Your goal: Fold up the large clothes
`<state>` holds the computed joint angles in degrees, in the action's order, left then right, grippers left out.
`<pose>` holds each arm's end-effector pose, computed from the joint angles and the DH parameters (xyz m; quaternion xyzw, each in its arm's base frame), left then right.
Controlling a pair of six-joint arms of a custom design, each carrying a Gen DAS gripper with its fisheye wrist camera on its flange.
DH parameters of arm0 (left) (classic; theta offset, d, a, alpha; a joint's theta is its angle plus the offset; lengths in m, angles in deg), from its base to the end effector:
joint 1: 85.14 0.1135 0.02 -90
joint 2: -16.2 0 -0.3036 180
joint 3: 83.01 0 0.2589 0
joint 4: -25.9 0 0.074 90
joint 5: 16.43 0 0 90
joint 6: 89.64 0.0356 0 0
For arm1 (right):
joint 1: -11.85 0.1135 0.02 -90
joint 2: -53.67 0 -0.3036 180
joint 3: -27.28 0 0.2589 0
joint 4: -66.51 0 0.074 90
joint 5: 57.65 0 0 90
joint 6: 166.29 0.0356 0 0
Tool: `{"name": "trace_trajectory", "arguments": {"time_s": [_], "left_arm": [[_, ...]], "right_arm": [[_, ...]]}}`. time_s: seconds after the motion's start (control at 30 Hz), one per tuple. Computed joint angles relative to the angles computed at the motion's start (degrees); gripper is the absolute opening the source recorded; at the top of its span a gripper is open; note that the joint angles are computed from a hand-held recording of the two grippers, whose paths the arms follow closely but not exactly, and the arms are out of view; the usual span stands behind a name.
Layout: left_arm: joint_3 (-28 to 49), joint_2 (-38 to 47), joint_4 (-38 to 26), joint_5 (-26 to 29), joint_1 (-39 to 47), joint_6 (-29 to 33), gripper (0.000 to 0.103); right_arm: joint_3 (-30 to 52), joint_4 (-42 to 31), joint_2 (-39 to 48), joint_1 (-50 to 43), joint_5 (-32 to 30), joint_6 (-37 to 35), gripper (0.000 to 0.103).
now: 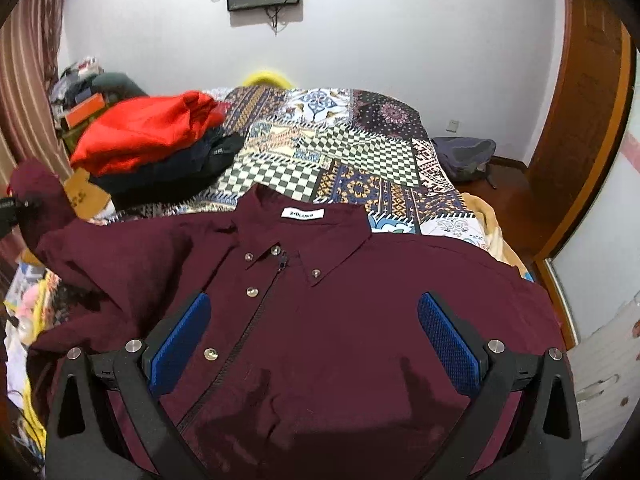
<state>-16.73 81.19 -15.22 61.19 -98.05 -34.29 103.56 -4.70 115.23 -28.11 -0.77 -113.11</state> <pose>0.2298 -0.0448 0.3248 -0.2147 0.8756 -0.0806 0.4251 0.1529 -0.1027 0.3597 -0.0570 0.9197 0.0423 0.3861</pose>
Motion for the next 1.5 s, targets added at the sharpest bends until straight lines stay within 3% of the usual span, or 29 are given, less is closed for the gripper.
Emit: {"name": "trace_trajectory", "arguments": {"time_s": [0.17,0.4,0.63,0.8,0.9,0.97,1.07,1.2,1.37,1.5], "left_arm": [[10.2,3.1,-2.3,-6.4,-12.0,0.7,0.006],[26.2,15.0,-3.1,-9.4,-24.1,4.2,0.006],[44.6,31.8,-6.2,-6.4,-33.5,8.3,0.006],[62.2,46.7,-14.7,-2.4,-38.8,10.0,0.007],[71.3,54.0,-20.4,0.7,-41.1,10.1,0.016],[74.1,56.5,-22.5,2.7,-42.3,9.9,0.036],[73.5,56.6,-21.8,1.3,-45.0,10.1,0.054],[70.5,53.5,-20.8,-2.1,-46.3,11.3,0.063],[55.6,43.4,-15.9,-9.0,-44.0,12.9,0.083],[43.6,35.7,-15.9,-12.4,-40.0,11.1,0.084]], "right_arm": [[0.7,-0.6,0.8,-4.9,-4.0,-2.9,0.103],[3.7,-1.7,4.9,-14.0,-9.9,-6.9,0.103],[7.3,-1.4,10.4,-21.5,-12.6,-8.3,0.103],[9.3,-0.4,14.2,-25.7,-12.4,-8.1,0.103],[10.4,0.0,16.2,-27.4,-11.9,-7.9,0.103],[11.1,-0.2,17.6,-28.6,-11.5,-7.8,0.103],[12.4,-1.6,19.6,-29.6,-11.5,-8.0,0.103],[14.9,-5.9,22.3,-29.7,-11.8,-8.6,0.103],[17.2,-11.7,25.1,-28.6,-12.8,-11.0,0.103],[19.8,-16.7,28.2,-25.7,-12.6,-12.5,0.103]]}}
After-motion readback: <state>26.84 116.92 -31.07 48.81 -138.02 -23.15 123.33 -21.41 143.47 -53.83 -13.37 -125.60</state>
